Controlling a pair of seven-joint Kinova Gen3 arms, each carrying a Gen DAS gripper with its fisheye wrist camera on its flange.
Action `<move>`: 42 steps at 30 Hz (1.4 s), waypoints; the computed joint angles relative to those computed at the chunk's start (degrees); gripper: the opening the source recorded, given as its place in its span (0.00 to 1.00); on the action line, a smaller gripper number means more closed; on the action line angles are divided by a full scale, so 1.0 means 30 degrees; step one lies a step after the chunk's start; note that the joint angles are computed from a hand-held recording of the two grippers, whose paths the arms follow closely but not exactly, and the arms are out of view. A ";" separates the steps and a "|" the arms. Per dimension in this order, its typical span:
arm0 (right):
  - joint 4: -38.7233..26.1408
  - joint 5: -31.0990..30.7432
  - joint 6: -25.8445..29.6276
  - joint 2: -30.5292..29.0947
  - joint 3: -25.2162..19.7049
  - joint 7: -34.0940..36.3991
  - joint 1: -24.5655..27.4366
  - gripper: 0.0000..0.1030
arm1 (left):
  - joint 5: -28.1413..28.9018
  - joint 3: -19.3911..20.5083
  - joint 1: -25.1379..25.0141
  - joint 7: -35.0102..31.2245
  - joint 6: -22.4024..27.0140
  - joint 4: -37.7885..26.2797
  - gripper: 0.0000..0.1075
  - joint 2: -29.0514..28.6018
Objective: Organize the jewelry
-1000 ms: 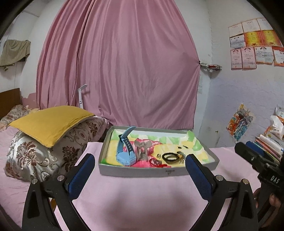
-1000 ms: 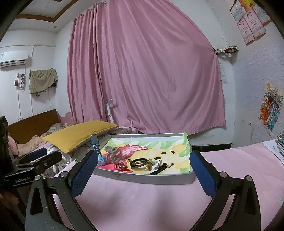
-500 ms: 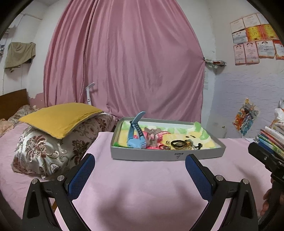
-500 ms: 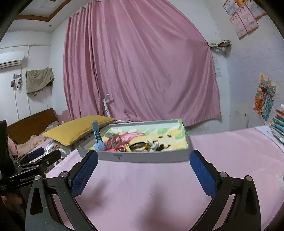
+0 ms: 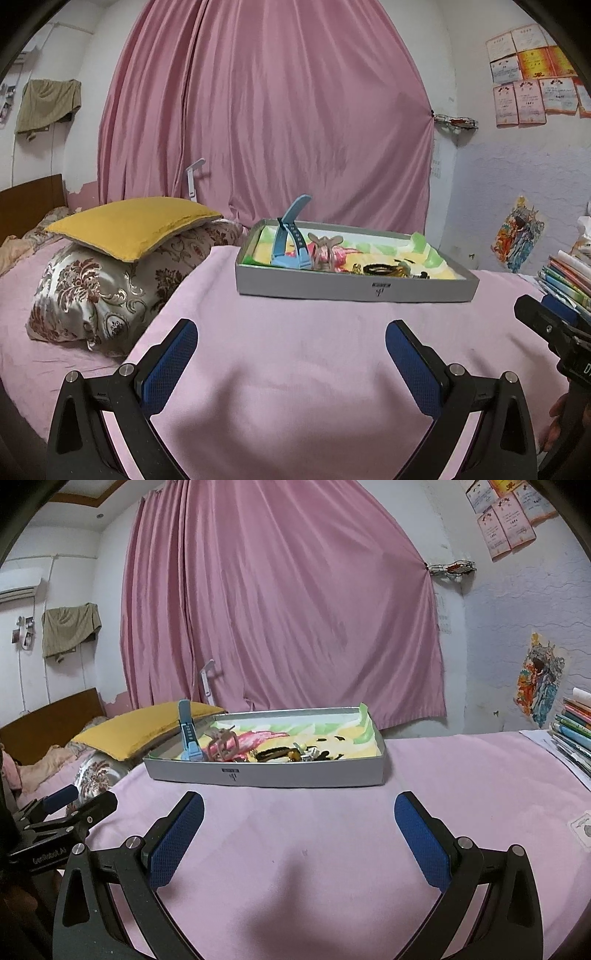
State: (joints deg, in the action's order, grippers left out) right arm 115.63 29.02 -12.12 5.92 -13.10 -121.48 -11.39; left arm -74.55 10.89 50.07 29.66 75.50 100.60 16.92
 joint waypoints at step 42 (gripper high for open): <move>0.0069 -0.1268 0.0614 -0.0169 -0.0106 0.1386 -0.0344 0.98 | 0.0101 -0.0088 0.0083 0.0359 -0.0160 0.0074 0.95 0.0214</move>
State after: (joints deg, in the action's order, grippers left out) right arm 115.84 25.22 -10.28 5.41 -13.42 -117.32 -12.42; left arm -74.24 10.63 50.32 30.74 75.02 100.83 17.56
